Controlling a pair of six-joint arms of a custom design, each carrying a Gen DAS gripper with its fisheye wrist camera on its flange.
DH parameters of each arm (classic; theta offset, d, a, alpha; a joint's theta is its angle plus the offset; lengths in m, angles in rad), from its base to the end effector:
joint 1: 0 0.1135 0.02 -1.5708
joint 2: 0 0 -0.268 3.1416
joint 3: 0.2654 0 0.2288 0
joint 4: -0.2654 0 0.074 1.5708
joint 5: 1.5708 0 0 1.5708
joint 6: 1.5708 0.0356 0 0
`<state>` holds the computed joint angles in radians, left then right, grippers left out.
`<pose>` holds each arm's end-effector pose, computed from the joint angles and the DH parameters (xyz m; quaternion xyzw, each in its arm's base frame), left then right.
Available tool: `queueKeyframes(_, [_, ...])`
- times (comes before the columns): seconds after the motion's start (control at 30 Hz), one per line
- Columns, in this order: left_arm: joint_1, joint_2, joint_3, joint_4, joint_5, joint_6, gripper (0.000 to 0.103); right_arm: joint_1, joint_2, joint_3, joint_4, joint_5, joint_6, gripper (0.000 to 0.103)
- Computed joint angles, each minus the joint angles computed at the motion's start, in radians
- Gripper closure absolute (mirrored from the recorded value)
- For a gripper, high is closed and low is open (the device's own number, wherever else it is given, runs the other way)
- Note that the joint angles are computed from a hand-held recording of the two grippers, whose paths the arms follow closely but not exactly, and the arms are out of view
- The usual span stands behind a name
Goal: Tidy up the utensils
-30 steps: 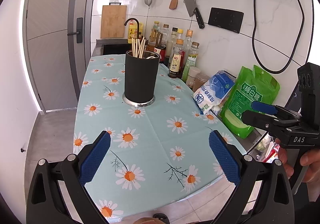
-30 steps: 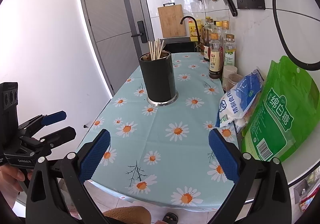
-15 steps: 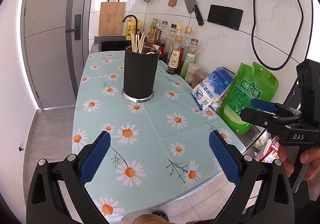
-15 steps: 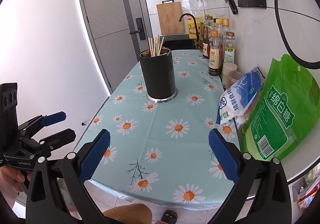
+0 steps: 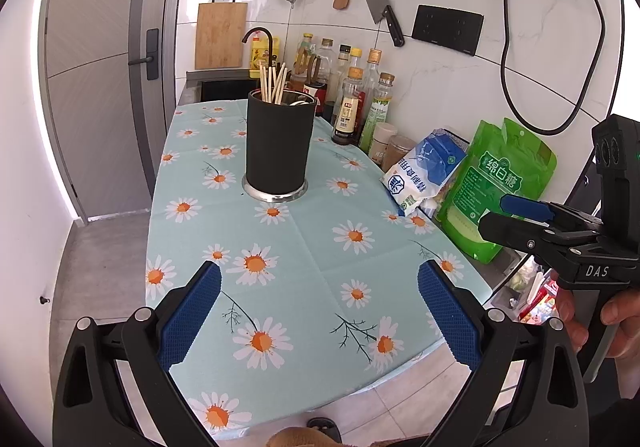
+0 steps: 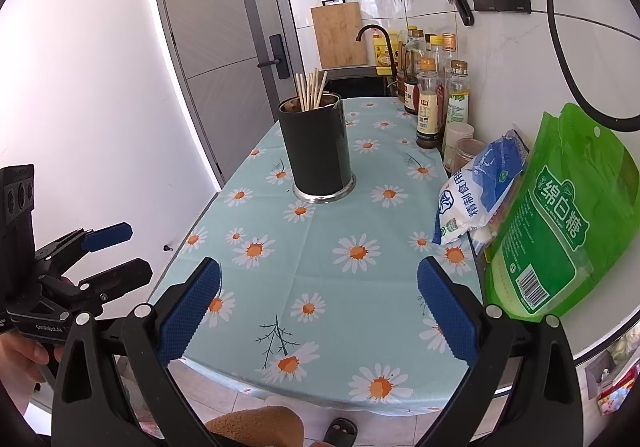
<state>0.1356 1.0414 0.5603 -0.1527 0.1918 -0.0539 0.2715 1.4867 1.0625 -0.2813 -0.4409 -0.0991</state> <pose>0.1951 0.0198 0.2313 -0.0410 0.8883 -0.0670 0.4526 0.2890 0.0962 0.2755 -0.2533 0.8538 0.2330 0.3905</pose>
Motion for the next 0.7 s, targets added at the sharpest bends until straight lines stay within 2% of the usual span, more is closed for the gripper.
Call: queueKeyframes(0.7, [0.038, 0.027, -0.004, 0.019, 0.028, 0.019, 0.007, 0.01, 0.045, 0.027, 0.005, 0.0, 0.001, 0.005])
